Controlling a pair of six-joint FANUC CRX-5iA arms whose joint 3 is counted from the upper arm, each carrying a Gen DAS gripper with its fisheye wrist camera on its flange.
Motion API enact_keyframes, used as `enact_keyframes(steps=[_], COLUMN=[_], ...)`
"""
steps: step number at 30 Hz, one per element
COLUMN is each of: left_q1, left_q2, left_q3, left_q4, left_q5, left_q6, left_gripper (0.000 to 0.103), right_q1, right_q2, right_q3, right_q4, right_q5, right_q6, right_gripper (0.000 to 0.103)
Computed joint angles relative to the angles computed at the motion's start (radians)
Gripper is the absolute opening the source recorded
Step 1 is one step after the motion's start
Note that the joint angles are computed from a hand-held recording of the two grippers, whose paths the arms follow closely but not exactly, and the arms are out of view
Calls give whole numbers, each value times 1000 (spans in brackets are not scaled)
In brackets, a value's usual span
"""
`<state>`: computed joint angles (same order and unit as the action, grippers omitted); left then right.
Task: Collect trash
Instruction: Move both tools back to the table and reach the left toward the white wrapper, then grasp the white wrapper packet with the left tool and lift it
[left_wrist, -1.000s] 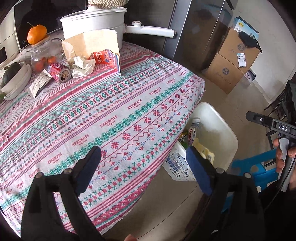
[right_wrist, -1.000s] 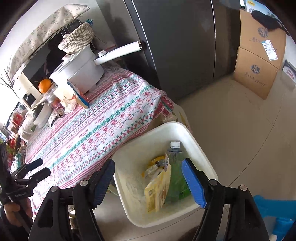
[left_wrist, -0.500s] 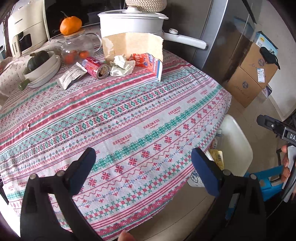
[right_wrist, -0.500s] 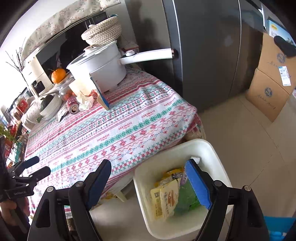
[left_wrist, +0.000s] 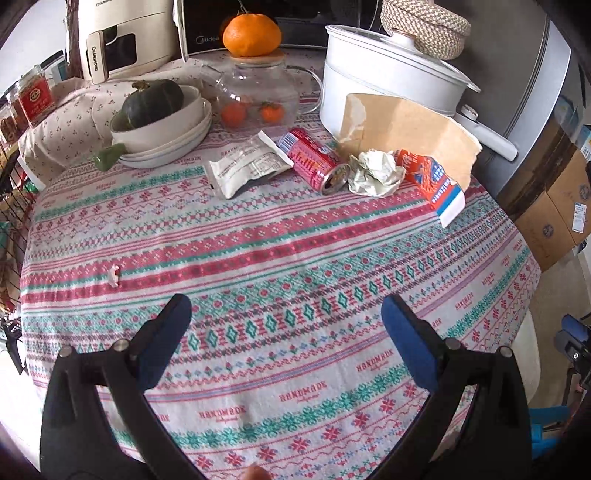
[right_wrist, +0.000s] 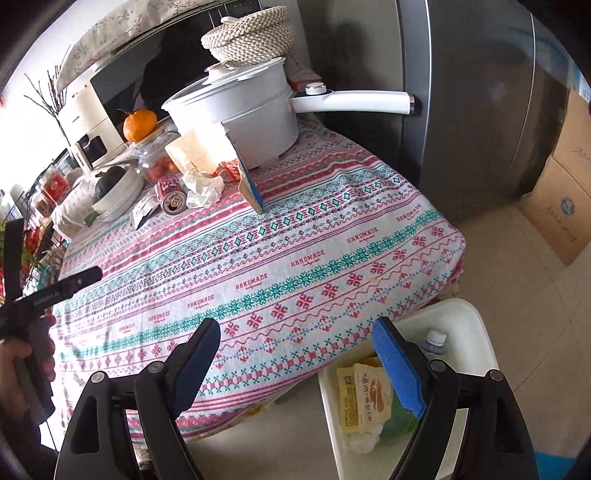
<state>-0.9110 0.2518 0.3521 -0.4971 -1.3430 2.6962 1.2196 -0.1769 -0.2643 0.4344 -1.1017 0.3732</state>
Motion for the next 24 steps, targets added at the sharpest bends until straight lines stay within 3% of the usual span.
enact_keyframes(steps=[4,13,19,24], left_q1=[42,132,178,227], left_q2=[43,168,219,210], left_q3=[27,98,137,120], left_q4=[-64,-103,-97,-47], left_q5=[-22,22,42,104], left_q6=[-105,-314,-359,-364], left_gripper=[97,78,71,55], right_q1=[-10,-53,-84,-89], right_q2=[31,95,115,141], right_q3=[16,55,67,80], right_q4=[-5,-40,-69,-79], right_q5=[13,6,19,19], right_q6=[21,106,126,142], right_gripper=[86,86,86,86])
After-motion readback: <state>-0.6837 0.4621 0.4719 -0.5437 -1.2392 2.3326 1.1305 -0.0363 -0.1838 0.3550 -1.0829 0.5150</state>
